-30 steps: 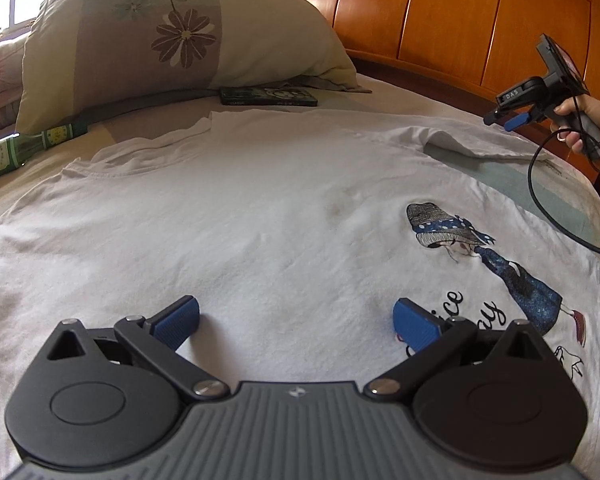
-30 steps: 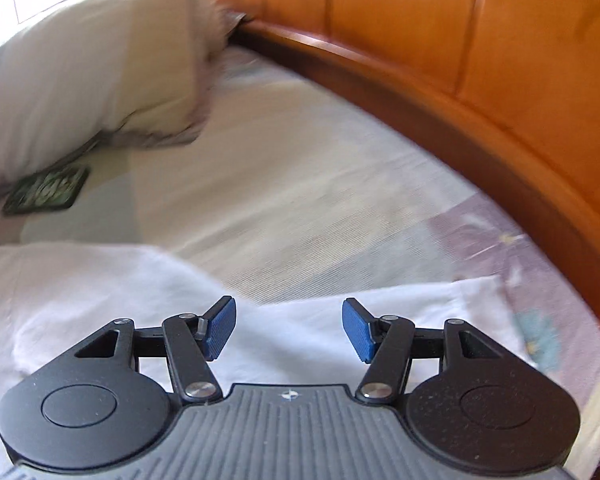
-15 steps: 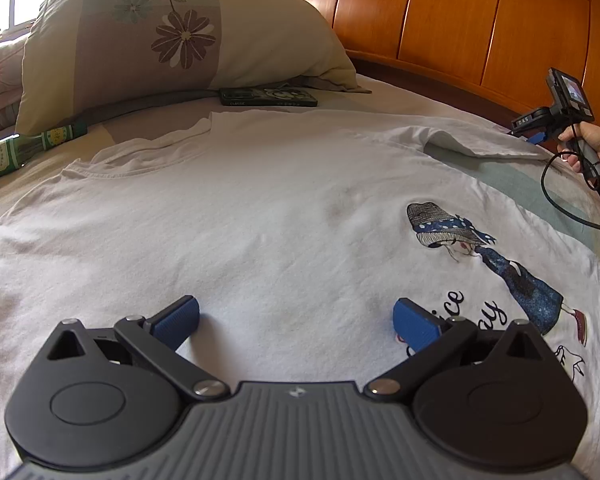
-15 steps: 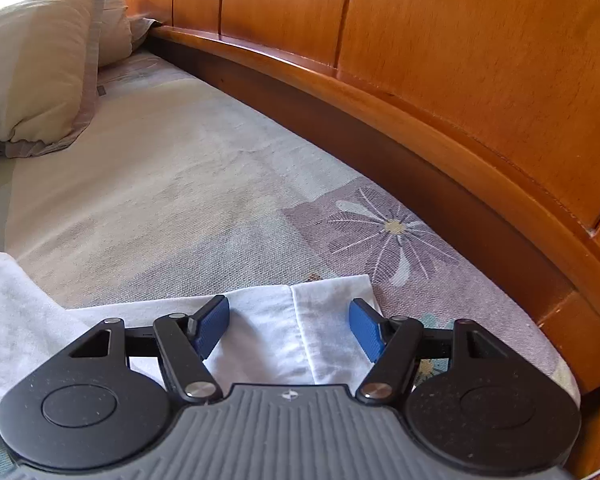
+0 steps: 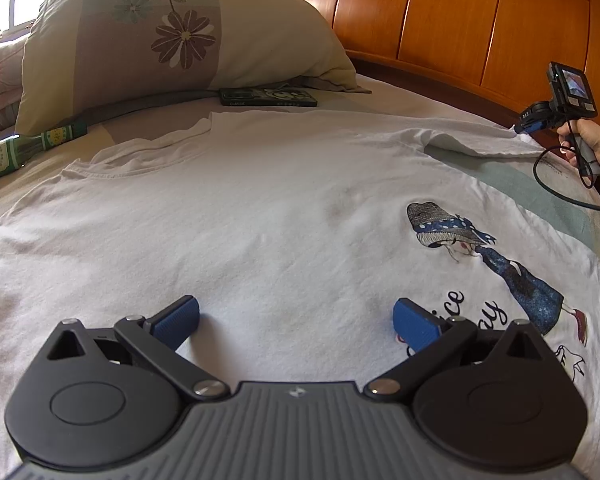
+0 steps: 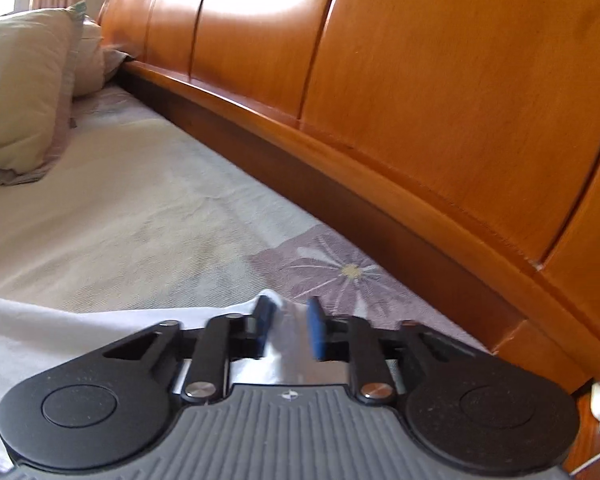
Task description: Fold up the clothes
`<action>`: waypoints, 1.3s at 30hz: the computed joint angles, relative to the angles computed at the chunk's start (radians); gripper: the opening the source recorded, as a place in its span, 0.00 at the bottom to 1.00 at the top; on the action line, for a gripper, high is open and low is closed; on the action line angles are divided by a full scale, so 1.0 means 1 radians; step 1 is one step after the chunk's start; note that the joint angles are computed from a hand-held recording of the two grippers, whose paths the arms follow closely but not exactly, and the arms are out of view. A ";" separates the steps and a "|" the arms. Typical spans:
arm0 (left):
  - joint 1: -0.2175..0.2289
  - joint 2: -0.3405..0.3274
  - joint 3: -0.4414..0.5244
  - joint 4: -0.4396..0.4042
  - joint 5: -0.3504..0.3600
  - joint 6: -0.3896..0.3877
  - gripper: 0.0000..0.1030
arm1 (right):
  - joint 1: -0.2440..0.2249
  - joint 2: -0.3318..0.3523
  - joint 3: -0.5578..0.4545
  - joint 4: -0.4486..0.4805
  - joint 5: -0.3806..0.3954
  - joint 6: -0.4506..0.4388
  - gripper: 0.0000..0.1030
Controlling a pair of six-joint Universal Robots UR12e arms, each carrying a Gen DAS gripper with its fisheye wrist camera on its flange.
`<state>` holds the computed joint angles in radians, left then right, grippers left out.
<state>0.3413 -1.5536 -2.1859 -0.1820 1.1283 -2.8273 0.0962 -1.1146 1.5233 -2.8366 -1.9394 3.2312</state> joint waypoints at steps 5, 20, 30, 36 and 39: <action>0.000 0.000 0.000 0.000 -0.001 0.000 0.99 | -0.029 -0.011 0.008 -0.009 0.012 0.089 0.62; 0.001 -0.001 0.001 -0.001 -0.002 0.000 0.99 | -0.067 -0.038 0.090 -0.045 0.201 0.037 0.23; 0.000 -0.001 0.001 0.000 0.000 0.001 0.99 | -0.051 -0.063 0.078 0.005 0.085 0.141 0.13; -0.001 -0.002 0.002 0.000 0.002 0.002 0.99 | -0.011 -0.039 0.004 0.070 0.309 0.055 0.35; -0.001 -0.002 0.002 0.000 0.002 0.001 0.99 | 0.016 0.001 -0.074 0.176 0.368 0.060 0.35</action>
